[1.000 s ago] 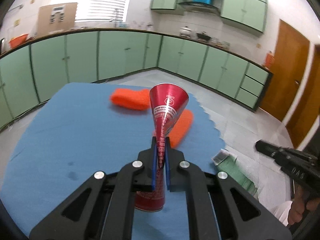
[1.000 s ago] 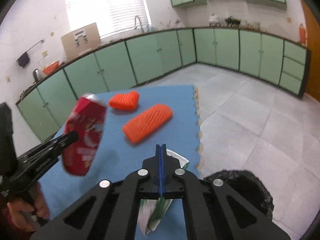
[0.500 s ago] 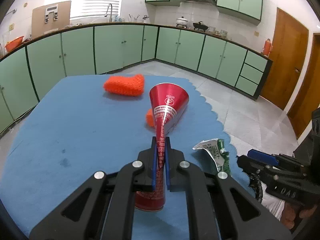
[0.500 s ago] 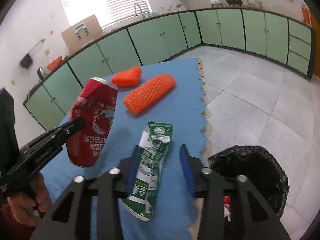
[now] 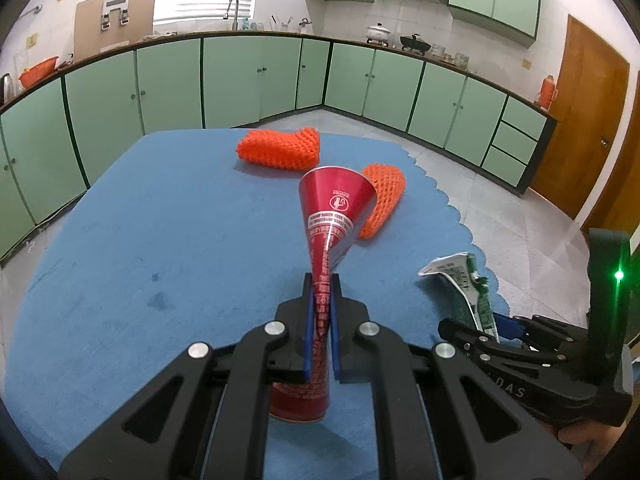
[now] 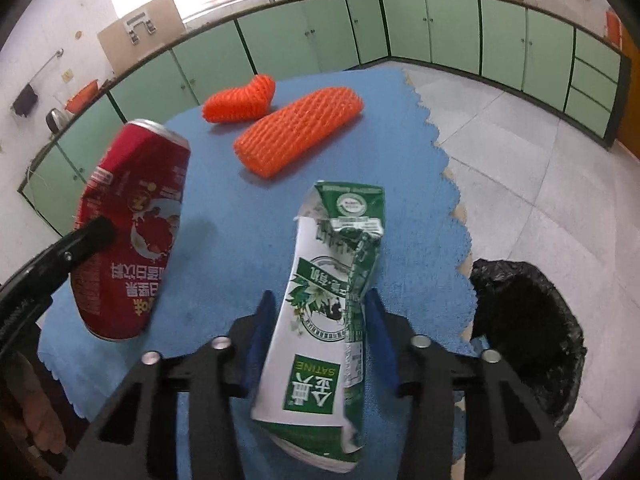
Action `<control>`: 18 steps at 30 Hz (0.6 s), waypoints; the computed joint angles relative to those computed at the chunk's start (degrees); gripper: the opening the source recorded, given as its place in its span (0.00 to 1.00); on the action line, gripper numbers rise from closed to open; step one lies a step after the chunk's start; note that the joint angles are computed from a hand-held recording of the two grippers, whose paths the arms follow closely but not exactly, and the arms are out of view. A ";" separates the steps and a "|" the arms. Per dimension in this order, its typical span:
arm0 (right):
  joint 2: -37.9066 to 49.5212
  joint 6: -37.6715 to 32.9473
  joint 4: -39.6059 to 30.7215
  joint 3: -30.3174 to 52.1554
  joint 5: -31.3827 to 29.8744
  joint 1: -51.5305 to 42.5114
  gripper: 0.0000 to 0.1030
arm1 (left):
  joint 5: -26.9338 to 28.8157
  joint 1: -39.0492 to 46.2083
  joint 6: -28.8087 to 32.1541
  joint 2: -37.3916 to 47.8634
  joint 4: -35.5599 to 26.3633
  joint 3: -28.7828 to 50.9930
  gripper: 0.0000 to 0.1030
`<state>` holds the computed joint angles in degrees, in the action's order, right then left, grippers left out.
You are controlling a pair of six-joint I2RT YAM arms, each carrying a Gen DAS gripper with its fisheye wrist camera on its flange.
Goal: Collect trash
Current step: 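Lift the red can with the left gripper while the right lifts the carton toward the bin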
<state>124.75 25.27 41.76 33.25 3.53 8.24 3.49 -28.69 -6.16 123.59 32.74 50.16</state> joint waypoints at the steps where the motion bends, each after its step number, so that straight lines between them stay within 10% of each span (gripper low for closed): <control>1: -0.24 -0.52 -0.18 -0.01 -0.37 -0.02 0.33 | -0.02 -0.12 -0.03 0.17 -0.13 0.25 0.05; 18: -20.19 -4.74 4.68 -16.15 0.98 -9.30 0.22 | 0.72 -8.21 -0.98 -1.47 -1.82 2.94 0.05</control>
<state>104.57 20.53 46.44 17.10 4.51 -1.07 4.21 -36.89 -7.14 122.12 30.92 53.10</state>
